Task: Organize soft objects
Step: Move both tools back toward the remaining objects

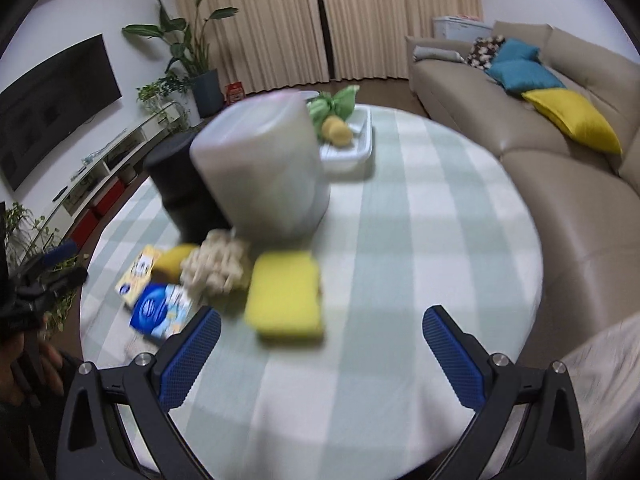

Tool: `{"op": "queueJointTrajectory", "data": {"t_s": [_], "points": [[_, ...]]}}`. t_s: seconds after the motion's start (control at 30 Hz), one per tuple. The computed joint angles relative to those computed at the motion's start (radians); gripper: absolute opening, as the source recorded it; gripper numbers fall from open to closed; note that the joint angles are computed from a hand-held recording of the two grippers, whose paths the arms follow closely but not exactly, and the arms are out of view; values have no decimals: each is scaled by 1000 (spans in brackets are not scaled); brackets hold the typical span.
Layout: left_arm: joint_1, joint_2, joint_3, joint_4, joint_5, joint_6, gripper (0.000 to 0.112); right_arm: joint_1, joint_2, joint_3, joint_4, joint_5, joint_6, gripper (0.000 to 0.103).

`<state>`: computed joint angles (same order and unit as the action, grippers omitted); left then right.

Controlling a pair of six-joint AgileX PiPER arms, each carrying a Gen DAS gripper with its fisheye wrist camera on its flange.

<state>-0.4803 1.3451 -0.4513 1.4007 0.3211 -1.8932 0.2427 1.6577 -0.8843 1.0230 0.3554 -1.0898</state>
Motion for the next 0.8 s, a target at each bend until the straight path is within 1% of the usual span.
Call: {"op": "queueJointTrajectory", "data": {"t_s": [0.07,0.1,0.17,0.2,0.23,0.37,0.43,0.5,0.6,0.67,0.73,0.8], "points": [[-11,14,14,53,-2,-80,103,38,-11,38,53,-64,-39,103],[-16,22,15,65,-2,-98,103,54,-13,47,55,-84,-41,103],[-27,43,3,33,10,-58,103,78,2,32,-22,-106,29,103],[-33,52,-2,29,17,-51,103,85,7,33,-34,-126,44,103],[-41,55,-4,32,18,-56,103,89,16,23,-84,-138,100,103],[-39,72,-14,46,25,-65,103,89,58,-9,-139,-128,170,103],[-13,87,-23,22,3,-41,103,105,77,-21,-222,-140,248,103],[9,105,-35,-21,-15,4,103,116,94,-34,-250,-138,276,103],[40,122,-52,-91,-38,71,103,142,124,-65,-422,-152,447,103],[55,136,-63,-131,-50,114,103,151,143,-89,-500,-142,533,103],[59,141,-65,-132,-58,115,103,159,161,-109,-567,-137,602,103],[55,145,-68,-127,-50,112,103,173,183,-132,-666,-127,699,103]]}}
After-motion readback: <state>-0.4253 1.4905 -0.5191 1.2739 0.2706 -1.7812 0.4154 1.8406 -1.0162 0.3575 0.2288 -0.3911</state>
